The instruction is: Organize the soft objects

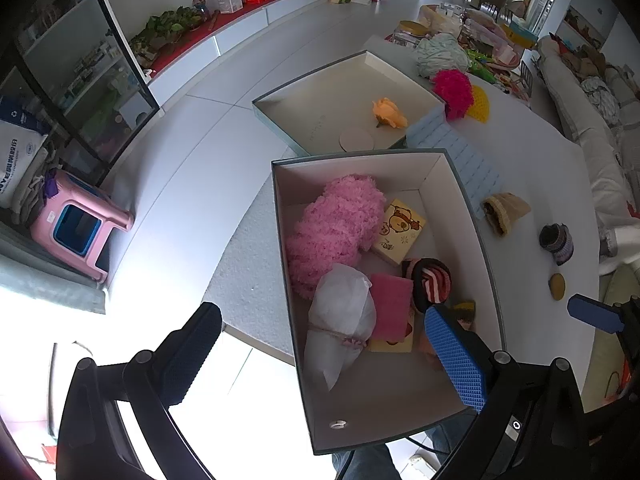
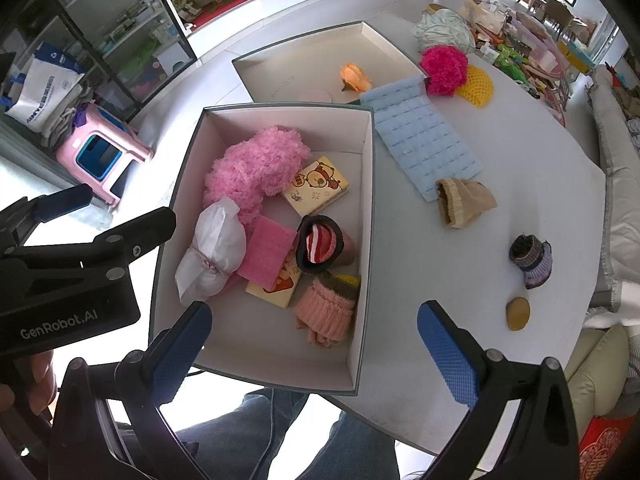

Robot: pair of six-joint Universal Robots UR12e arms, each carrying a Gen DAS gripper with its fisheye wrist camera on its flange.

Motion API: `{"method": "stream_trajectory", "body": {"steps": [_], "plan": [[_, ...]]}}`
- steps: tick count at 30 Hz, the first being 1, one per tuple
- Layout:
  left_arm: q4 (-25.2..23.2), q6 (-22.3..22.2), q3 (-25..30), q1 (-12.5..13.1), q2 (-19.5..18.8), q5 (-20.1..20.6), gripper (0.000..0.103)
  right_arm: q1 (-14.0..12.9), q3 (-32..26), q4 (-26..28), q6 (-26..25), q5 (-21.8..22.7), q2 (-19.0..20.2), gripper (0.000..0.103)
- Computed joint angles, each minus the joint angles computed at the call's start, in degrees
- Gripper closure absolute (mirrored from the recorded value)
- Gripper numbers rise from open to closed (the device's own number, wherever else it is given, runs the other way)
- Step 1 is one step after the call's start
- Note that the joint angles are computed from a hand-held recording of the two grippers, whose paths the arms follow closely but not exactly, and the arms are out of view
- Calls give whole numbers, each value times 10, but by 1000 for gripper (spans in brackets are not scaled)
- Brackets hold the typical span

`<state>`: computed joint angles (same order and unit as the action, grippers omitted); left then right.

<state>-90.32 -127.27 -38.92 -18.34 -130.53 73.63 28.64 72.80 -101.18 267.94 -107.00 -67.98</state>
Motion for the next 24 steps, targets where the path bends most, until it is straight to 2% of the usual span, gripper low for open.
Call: {"method": "stream_trajectory", "body": {"steps": [20,24], "plan": [[0,-8,-1,-3,-2,11,1,-1,2,-1,-2,1,-1,0],[-21,-11,14,1,-8,-11,1,-1,3,-1,-3,3,0,0]]}}
